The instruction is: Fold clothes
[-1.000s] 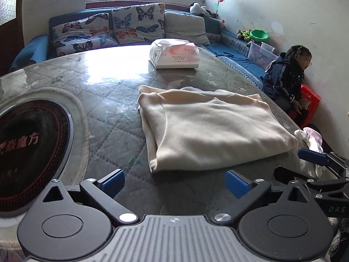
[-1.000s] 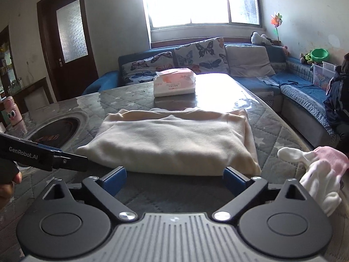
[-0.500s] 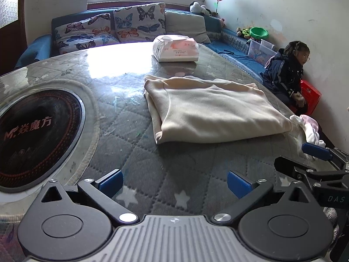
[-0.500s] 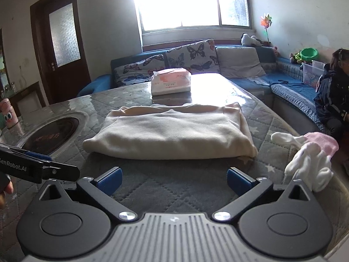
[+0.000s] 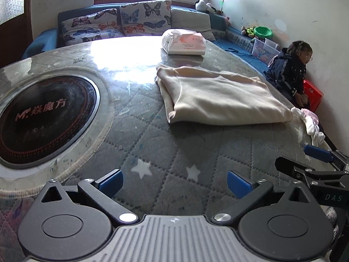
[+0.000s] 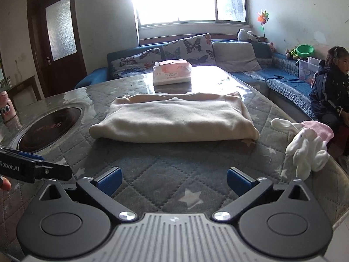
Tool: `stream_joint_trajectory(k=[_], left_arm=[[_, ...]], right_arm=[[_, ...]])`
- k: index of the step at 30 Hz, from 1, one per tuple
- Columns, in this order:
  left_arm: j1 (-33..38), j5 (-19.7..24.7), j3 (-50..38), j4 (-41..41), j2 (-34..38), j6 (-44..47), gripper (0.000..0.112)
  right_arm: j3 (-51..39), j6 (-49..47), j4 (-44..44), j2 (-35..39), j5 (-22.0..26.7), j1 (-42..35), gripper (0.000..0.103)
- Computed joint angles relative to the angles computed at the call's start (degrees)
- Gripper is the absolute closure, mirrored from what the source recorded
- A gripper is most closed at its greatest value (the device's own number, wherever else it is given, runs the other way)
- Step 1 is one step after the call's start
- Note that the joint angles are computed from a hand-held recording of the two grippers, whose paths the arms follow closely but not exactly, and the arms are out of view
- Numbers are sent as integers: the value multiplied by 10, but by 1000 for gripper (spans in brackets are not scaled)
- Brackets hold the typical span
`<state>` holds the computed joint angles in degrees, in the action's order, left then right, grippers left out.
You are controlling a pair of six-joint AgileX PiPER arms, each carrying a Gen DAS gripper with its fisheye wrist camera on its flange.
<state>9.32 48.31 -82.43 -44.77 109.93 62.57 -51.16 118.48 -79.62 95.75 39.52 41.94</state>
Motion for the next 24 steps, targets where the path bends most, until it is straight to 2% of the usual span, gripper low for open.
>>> stream_joint_trajectory(k=[8, 17, 24], left_arm=[[7, -11, 33, -10, -22, 28, 9], [8, -43, 82, -25, -55, 67, 9], [11, -52, 107, -41, -71, 89, 9]], right_arm=[[-16, -23, 30, 10, 26, 26, 0], [-15, -20, 41, 6, 48, 46, 0], [-8, -7, 42, -3, 67, 64, 0]])
